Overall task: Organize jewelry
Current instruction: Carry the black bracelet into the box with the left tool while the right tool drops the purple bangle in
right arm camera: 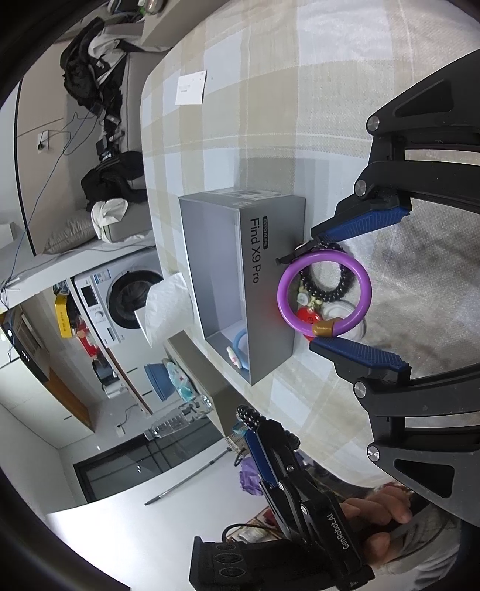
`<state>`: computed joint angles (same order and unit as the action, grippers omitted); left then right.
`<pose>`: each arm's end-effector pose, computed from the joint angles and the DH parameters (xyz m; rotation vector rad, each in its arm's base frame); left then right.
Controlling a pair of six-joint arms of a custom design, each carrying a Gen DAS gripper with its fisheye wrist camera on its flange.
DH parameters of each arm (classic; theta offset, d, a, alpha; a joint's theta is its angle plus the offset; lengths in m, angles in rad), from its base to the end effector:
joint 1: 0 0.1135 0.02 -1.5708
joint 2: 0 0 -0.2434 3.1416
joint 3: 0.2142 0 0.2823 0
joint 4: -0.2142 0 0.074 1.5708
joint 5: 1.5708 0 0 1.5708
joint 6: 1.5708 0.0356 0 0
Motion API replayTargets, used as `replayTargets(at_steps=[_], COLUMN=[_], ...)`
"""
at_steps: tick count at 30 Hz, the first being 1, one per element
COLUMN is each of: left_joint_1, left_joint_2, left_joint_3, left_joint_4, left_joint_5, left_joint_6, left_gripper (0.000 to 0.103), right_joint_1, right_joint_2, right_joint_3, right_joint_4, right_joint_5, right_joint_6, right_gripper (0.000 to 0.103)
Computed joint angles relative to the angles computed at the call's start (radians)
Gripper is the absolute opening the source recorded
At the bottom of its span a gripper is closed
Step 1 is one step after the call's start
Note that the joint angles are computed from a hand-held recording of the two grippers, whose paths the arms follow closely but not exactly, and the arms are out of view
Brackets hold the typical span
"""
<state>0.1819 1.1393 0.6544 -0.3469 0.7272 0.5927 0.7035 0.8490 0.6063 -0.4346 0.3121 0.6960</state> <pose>0.2580 0.0234 0.1847 0.7546 2.0562 -0.4465 0.1790 0.1375 0.2205 0.1602 2.2370 0.4208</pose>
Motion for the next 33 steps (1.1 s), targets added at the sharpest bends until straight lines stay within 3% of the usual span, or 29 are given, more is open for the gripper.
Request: replayTargets(at_steps=[12, 33], left_joint_1=[-0.034, -0.160], left_joint_2=[0.056, 0.243], left_joint_3=[0.037, 0.143], left_joint_4=[0.073, 0.207], left_joint_5=[-0.031, -0.165], left_joint_6=[-0.075, -0.201], left_gripper=[0.038, 0.038], right_joint_1=[-0.033, -0.228], right_joint_2=[0.031, 0.260], right_joint_3=[0.104, 0.263], right_joint_4=[-0.012, 0.069], right_joint_5=[0.021, -0.134], right_joint_6=[-0.016, -0.071], right_gripper=[0.053, 0.053])
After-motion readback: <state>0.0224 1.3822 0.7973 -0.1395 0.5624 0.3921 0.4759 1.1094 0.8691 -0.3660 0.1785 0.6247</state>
